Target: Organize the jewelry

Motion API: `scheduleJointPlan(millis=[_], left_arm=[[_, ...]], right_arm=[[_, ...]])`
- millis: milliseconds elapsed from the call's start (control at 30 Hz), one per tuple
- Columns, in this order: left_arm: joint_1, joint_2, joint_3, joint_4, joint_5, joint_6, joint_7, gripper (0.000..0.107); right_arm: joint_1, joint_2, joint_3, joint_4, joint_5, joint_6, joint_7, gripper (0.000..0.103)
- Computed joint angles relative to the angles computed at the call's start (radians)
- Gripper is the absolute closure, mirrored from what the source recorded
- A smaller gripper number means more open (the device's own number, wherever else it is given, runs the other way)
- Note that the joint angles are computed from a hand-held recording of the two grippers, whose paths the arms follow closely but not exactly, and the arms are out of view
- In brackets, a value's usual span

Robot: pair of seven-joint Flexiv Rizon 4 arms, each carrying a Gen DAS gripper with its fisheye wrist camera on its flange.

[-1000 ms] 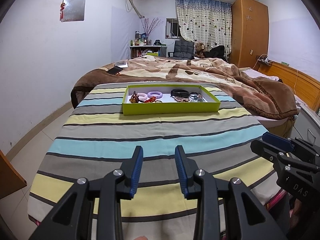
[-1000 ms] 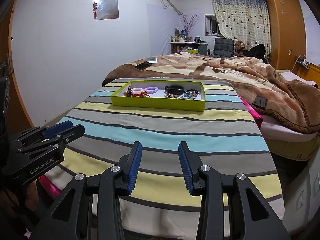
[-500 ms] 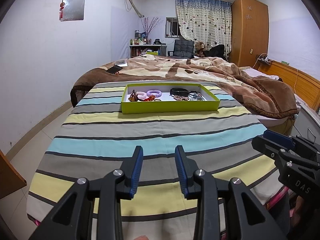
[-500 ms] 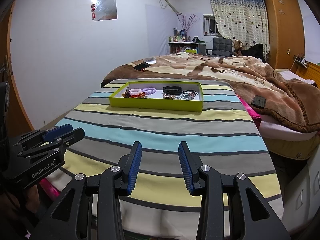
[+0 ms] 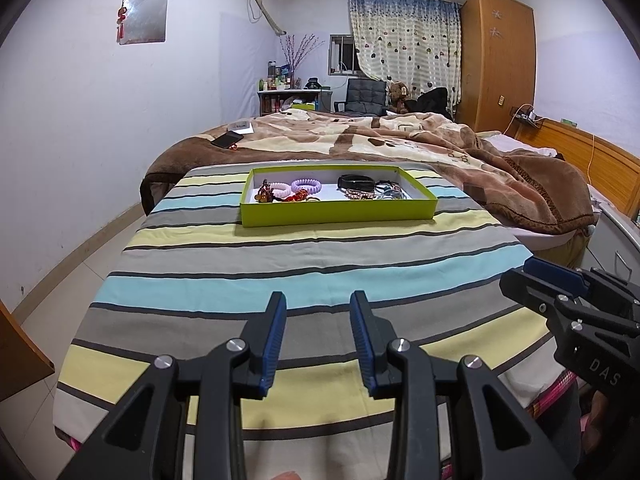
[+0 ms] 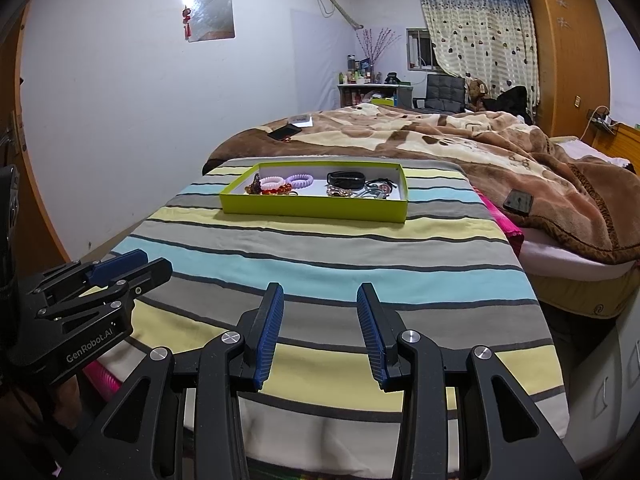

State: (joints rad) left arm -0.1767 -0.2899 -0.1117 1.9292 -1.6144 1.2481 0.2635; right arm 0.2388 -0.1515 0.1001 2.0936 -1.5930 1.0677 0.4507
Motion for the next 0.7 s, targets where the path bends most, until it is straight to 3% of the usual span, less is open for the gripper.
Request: scheduleJointPlan(millis=[700], left_arm=[[-0.002,0.0,0.0,0.002,0.0,-0.001,0.003,0.072]], right_arm=[[0.004,-0.002,0.0,-0.003,0.005,0.001,-0.001,0.064]])
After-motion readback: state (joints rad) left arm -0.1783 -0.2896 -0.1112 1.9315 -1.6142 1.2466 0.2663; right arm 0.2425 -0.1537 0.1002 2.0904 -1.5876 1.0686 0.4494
